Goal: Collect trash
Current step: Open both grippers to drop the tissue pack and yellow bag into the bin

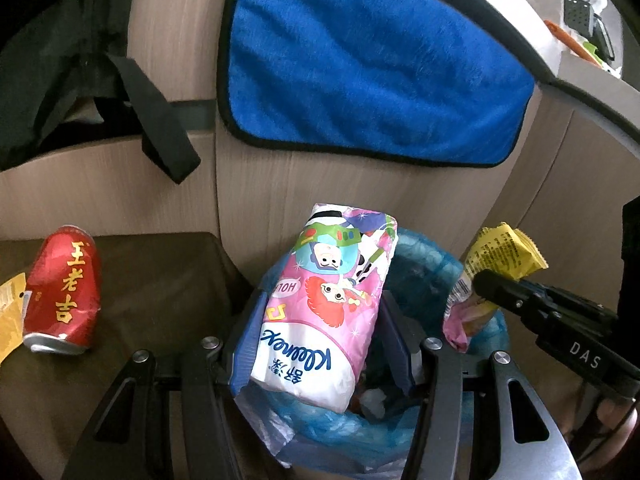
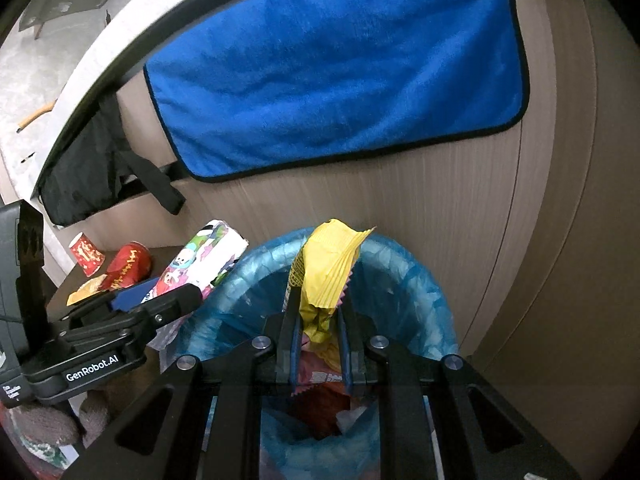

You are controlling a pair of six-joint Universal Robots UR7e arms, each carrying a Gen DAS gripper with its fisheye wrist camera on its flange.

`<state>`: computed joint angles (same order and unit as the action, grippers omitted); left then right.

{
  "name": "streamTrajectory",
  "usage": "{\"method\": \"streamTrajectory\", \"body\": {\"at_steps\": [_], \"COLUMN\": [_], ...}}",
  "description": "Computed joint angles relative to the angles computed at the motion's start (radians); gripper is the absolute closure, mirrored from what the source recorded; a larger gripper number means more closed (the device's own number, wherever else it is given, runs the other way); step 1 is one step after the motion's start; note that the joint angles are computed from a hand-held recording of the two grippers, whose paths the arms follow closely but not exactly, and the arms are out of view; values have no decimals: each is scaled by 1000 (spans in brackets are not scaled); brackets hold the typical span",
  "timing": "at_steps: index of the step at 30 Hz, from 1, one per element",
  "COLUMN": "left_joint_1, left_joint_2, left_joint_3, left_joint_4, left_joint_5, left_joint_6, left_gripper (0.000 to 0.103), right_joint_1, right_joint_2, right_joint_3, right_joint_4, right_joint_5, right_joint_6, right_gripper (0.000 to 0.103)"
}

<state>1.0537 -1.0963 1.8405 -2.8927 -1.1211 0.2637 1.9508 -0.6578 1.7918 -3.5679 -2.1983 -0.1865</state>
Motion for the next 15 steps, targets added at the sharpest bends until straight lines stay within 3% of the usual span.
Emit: {"method": "streamTrajectory", "body": {"at_steps": [10, 13, 15], "left_joint_1": [23, 33, 40], "left_joint_2": [21, 23, 20], "left_joint_3": [-36, -55, -67], "left_joint_4": [38, 70, 99], "left_joint_5": [-39, -61, -84], "left_joint_6": [-34, -53, -66], "left_gripper": [47, 44, 39], "right_joint_1": [-16, -17, -18], "right_joint_2": [13, 14, 9], "right_joint_3": [-4, -1, 8], "right_joint_4": [31, 25, 24], "right_joint_5": [0, -10, -9], "right_joint_6": [23, 38, 52], "right_gripper": [88, 83, 73]}}
